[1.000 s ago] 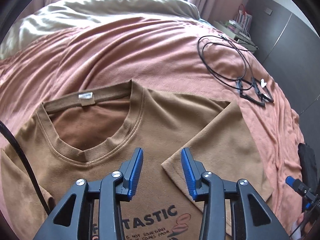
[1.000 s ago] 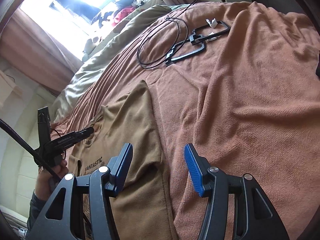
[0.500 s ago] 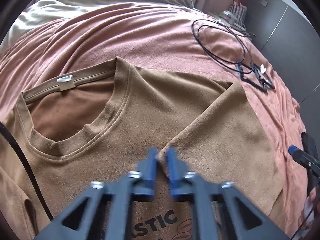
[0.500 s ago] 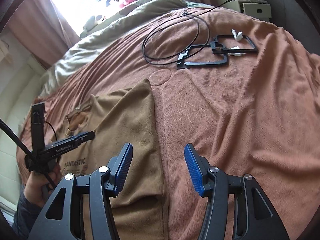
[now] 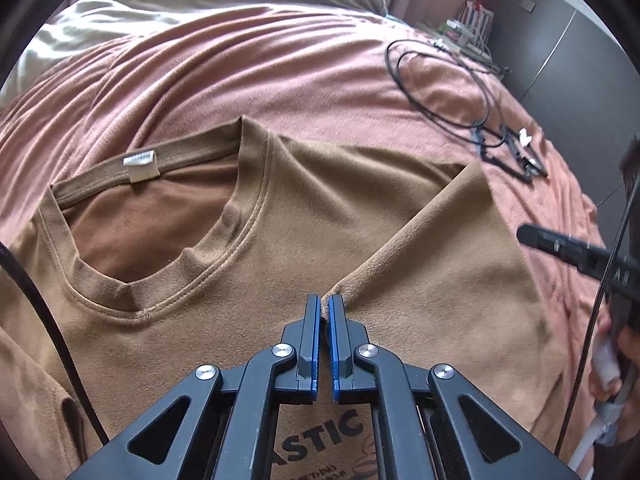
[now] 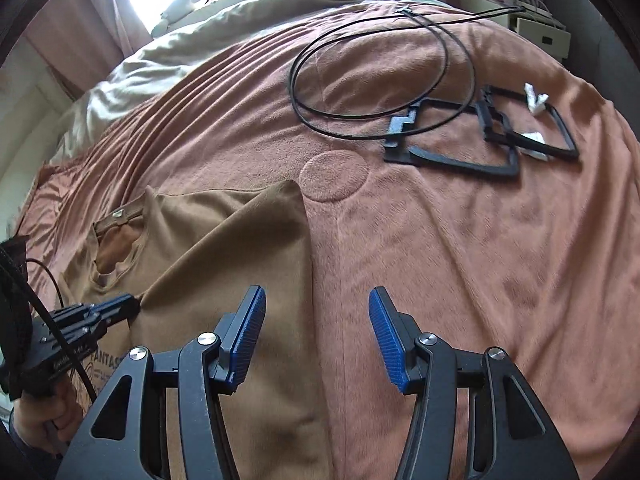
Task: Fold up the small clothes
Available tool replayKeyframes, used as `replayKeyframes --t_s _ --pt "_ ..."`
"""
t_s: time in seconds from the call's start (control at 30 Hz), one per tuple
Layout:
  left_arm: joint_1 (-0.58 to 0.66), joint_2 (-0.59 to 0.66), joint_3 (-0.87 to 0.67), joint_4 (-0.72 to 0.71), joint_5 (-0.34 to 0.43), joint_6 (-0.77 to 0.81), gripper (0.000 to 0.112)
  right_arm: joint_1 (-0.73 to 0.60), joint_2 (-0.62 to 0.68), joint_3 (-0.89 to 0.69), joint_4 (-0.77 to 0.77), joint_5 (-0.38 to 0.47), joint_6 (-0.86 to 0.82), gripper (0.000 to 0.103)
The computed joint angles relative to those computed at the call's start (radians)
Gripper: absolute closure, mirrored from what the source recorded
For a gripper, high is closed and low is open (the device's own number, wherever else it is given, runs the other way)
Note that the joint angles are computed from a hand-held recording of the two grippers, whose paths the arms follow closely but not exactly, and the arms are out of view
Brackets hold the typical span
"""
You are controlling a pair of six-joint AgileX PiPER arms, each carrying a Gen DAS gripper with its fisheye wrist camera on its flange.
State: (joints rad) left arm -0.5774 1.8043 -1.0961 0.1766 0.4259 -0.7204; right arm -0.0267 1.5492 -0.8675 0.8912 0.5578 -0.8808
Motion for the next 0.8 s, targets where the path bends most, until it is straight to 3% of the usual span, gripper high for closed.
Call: replayKeyframes --t_s 0.27,0.37,0.67,0.8 --pt "0.018 0.001 0.036 -0.048 -0.055 0.048 0.108 0.103 0.129 -0.155 -0.212 -0.074 0.226 0.051" --pt "0.025 0.003 0.04 -0.073 -0.065 0.068 0.108 0.124 0.183 -0.215 -0.269 -0.078 0.291 0.057" --pt "0.03 0.001 0.049 -0.08 -0.075 0.072 0.108 0.192 0.277 -0.346 -0.506 -0.1 0.557 0.057" --pt "-0.028 0.01 0.014 0.146 -0.007 -0.118 0.105 0.165 0.214 -0.301 -0.438 -0.074 0.499 0.057"
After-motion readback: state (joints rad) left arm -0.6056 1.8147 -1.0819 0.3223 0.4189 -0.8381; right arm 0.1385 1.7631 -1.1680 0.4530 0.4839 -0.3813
